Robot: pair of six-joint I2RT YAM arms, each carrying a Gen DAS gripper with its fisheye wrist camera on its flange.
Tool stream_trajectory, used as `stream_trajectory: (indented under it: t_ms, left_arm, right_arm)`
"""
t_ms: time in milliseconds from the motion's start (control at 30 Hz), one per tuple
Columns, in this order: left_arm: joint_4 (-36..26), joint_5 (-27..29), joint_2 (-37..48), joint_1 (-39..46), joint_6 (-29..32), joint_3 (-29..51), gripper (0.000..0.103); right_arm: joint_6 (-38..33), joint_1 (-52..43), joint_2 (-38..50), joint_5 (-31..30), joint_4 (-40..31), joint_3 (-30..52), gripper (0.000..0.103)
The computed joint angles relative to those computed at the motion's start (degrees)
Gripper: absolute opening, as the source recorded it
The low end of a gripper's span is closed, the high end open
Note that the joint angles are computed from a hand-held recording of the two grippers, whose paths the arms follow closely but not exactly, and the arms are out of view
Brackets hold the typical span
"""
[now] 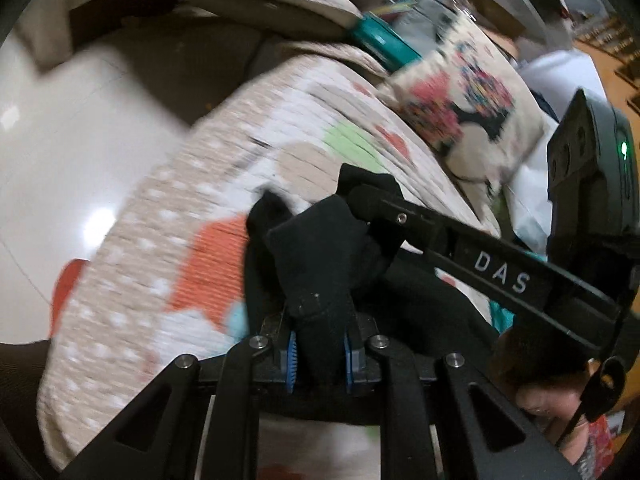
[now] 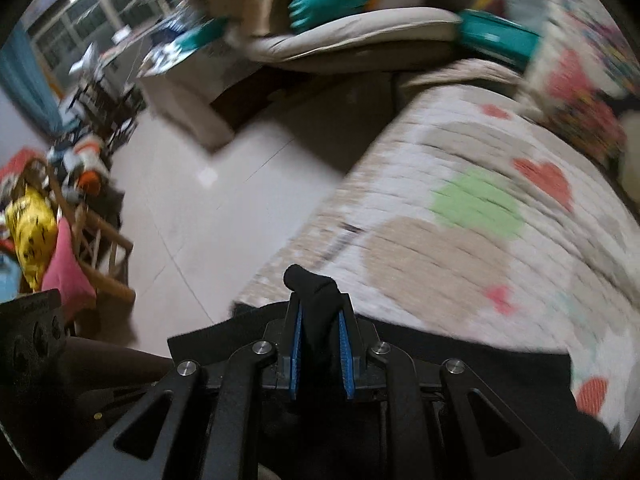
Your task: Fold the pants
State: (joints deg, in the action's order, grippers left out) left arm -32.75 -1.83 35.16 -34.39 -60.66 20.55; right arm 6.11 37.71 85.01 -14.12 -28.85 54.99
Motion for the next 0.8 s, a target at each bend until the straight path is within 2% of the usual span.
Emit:
stream_trajectory:
  t_ms: [133,233,267,333,367,400,467,533,633,700,767,800]
  left_arm:
    - [9.45,-6.24,16.09,-13.07,-3.81,4.34,0.016]
    - [15.26,-7.85,27.39,-19.41,-3.79,8.00,0.017]
    - [16.43,-7.94,30.41,-20.96,-3.77,9.21,0.019]
    - [17.49,-7.06,34.29,-23.49,-3.70,11.15,0.030]
    - [17.74,-6.39,34.54,-24.48,-3.66,11.39,0.038]
    - [18.01,-5.83,33.54,-25.60,-3.58,11.07,0.045]
    - [17.01,-5.98,29.19,-27.92,-2.91,9.82,0.051]
    - [14.50,-5.62,23.12,-29.48,-2.19,8.25,0.053]
    - [7.93,-6.02,12.46,-28.00,-2.83,5.76,0.054]
    - [2.16,-6.81,5.61,-23.79,-4.66,3.99,0.054]
    - [-1.34,-3.20,0.32,-15.87,-5.17,1.76,0.054]
    - [-2.35,-0.83,-2.01,-11.33,-5.03,0.50,0.054]
  right_arm:
    - [-2.02,-8.99,-7.22,-2.94,-1.16,-6.97,0.017]
    - [-4.92,-15.52,-10.16,-4.35,-2.54,-10.33,0.018]
    - [-6.16,-17.94,-10.93,-4.61,-3.19,-11.53,0.021]
    - [-8.25,-23.18,-11.25,-3.48,-4.52,-13.46,0.024]
    - [-8.37,-25.06,-11.76,-1.87,-4.90,-14.38,0.031]
    - [-8.74,-27.14,-12.30,-0.75,-4.98,-15.17,0.034]
    - [-9.83,-32.90,-14.02,-0.50,-4.55,-16.80,0.049]
    - [-8.99,-38.83,-15.97,-0.07,-4.40,-17.33,0.054]
    - [-7.60,-44.38,-19.59,-4.89,-4.58,-17.66,0.054]
    - [-7.16,-44.61,-22.63,-10.99,-5.12,-17.98,0.053]
    - [-6.62,-40.34,-24.46,-15.18,-5.41,-18.43,0.044]
    - [-6.18,-37.41,-24.23,-18.74,-5.57,-18.91,0.043]
